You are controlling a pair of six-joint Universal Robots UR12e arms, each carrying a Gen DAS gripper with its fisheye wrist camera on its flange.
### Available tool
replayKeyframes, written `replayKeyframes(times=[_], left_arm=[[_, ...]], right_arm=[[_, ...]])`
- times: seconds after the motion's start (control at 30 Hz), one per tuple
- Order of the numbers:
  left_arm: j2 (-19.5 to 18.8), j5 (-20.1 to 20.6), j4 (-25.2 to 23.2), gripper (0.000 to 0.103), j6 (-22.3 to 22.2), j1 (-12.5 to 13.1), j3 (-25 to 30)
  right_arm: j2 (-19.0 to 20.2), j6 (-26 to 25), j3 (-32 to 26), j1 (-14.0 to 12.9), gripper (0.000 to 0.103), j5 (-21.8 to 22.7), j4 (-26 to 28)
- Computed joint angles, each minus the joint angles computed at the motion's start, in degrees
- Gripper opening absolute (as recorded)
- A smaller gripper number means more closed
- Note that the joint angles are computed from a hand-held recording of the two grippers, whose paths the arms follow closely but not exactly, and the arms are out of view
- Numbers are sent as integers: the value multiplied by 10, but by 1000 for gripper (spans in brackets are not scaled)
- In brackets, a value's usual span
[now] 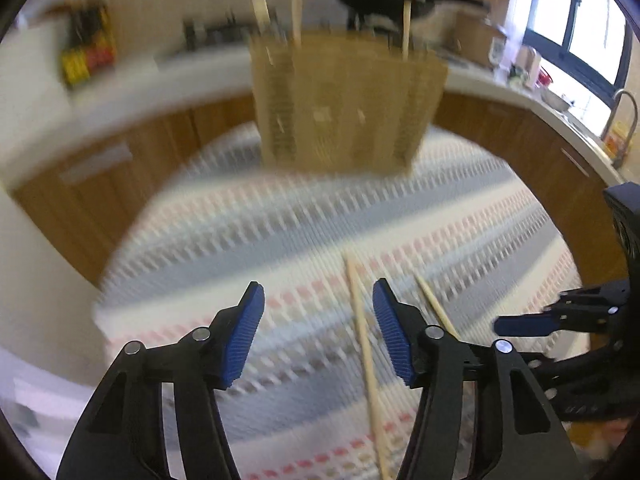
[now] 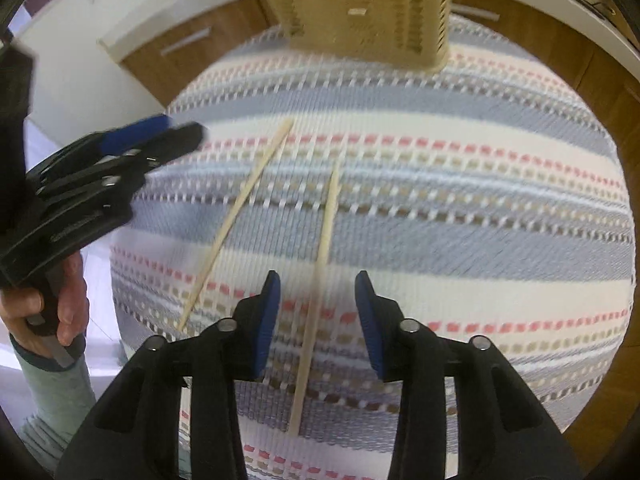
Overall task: Organize utensils
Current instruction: 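Grasp the last wooden chopstick with the left tool while the right tool grasps another, then lift both chopsticks upright and lower them into the holder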
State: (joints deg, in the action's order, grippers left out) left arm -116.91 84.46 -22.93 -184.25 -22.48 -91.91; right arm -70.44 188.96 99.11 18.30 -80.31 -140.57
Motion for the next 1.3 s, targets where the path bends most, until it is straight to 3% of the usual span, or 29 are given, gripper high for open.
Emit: replayKeyframes(times=[0.07,0.17,0.27,0.37,0.47,0.7,0.87,0.93,1.0,1.07,1.3], left_arm=[[-6,-42,-43,52,-2,8,8],[-14,-74,-84,47,14,11,17],[-19,-79,-116,36,30,9,27],[-25,-56,-123,33,40,0,36],[-27,-70,-125,32,45,0,38],[-32,-50,-146,32,62,-7,54],[-46,-1,-167,32,78,-26,77],[-51,41,-169,20,86,-36,84],[-52,56,-167,5,94,-42,85],[-54,70,-157,5,91,-46,84],[-41,-5,-145,4,25,-25,61]], right_arm=[[5,3,-3,5,29,-6,5],[11,7,-9,16,27,-43,7],[17,2,-12,29,21,-80,2],[22,-23,-14,44,13,-130,-8],[22,-52,-2,53,6,-160,-42],[9,-40,15,29,4,-137,-58],[1,-23,16,9,4,-132,-50],[-3,-26,18,2,4,-125,-51],[-9,-29,23,1,4,-131,-58],[-12,-34,26,-1,4,-135,-66],[-9,-38,15,-18,4,-111,-24]])
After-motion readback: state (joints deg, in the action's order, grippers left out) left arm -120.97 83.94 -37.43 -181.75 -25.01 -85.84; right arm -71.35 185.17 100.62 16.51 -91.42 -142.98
